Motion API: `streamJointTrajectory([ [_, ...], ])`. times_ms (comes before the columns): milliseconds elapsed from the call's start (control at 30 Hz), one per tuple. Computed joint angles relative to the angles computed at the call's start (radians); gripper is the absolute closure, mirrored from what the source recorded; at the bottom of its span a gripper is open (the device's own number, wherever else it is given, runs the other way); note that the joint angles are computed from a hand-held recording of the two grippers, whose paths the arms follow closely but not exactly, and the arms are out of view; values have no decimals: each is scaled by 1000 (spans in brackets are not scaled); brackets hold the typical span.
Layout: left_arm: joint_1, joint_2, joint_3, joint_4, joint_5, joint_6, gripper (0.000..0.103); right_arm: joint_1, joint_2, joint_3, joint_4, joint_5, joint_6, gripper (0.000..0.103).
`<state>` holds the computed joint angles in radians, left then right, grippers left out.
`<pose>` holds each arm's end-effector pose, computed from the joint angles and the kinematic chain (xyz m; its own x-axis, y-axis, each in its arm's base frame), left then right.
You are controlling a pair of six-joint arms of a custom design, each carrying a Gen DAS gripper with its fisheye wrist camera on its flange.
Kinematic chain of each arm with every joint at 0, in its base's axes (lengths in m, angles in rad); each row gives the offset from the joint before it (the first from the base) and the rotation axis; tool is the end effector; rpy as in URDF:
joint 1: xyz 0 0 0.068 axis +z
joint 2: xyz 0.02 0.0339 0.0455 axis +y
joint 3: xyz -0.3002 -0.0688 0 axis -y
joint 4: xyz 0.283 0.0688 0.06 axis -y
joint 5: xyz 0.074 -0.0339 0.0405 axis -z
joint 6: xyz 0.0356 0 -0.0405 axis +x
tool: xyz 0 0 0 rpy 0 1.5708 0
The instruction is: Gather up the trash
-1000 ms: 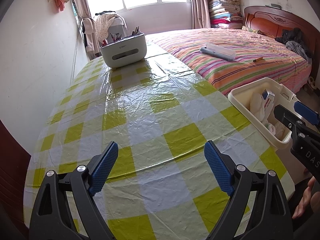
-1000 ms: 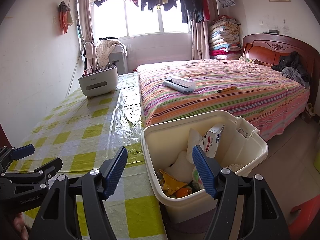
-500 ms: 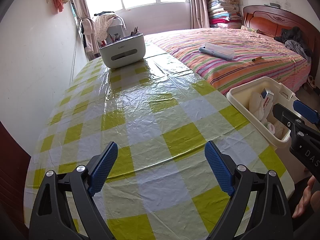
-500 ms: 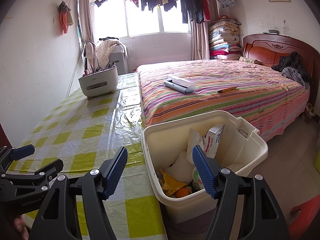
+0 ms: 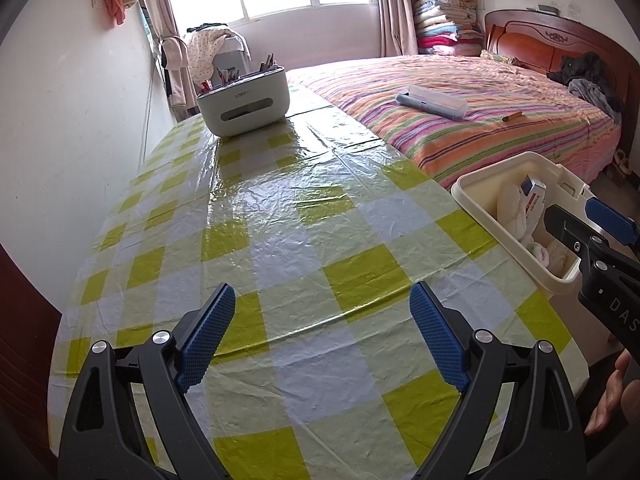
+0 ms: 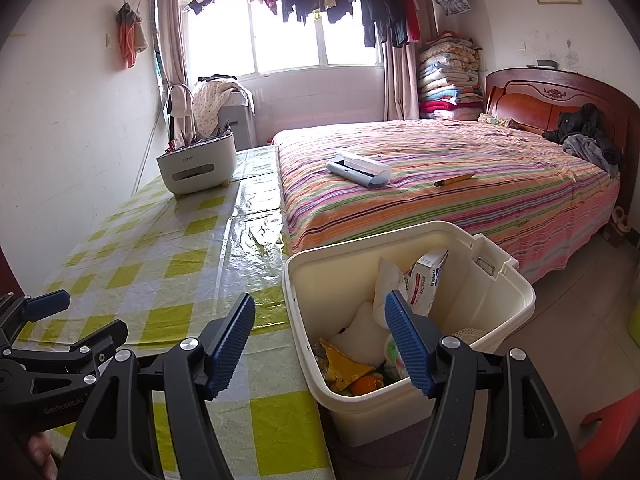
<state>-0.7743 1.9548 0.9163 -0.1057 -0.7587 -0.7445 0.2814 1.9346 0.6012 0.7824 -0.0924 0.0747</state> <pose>0.2810 -0.2406 0.0876 -0.6846 -0.0183 -0.7287 -0.2175 0.9593 0.1802 0.3305 0.0989 0.0758 -0.5278 -0.0752 -0.8460 -0.3135 0.9430 0.1118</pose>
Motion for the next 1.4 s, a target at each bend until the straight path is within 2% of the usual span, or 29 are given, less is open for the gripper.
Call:
streamJointTrajectory([
  [1400,6,37,37,-30,11,18,11,0,3,8,-7,-2,-5,37],
])
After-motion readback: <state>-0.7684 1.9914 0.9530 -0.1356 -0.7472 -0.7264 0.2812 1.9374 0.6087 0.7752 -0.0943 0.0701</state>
